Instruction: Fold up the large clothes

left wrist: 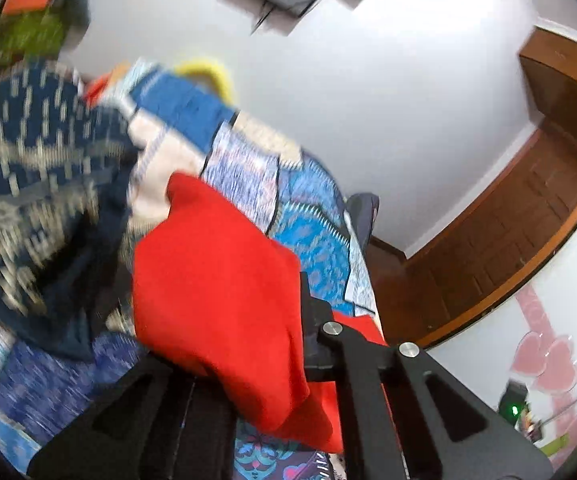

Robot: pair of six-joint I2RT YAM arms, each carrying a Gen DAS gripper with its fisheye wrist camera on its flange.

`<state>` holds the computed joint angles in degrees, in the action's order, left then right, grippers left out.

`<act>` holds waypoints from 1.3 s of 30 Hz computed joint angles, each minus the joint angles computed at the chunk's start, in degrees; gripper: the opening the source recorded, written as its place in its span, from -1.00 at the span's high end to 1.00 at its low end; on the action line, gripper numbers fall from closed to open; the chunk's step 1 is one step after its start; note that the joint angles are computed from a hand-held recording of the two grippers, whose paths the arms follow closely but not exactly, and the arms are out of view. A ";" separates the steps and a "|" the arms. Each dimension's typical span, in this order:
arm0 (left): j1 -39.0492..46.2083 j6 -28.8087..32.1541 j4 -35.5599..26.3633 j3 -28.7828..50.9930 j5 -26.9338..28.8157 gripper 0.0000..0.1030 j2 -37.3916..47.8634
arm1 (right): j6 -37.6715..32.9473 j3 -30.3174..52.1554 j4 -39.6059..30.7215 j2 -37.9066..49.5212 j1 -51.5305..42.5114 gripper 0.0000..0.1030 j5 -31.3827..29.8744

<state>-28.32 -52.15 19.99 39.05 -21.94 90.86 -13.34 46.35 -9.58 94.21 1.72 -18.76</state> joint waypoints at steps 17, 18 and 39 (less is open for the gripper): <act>-0.81 11.02 -13.69 1.37 -7.98 0.92 -9.32 | 8.02 3.90 1.00 10.58 23.91 -0.46 -1.86; -1.24 11.32 -13.42 2.53 -7.49 0.92 -7.77 | 7.37 3.45 0.10 9.47 22.70 -0.46 -3.28; -11.71 12.42 -26.34 43.55 19.92 0.65 40.47 | -8.89 -1.60 -8.84 3.19 -24.19 -0.48 -9.91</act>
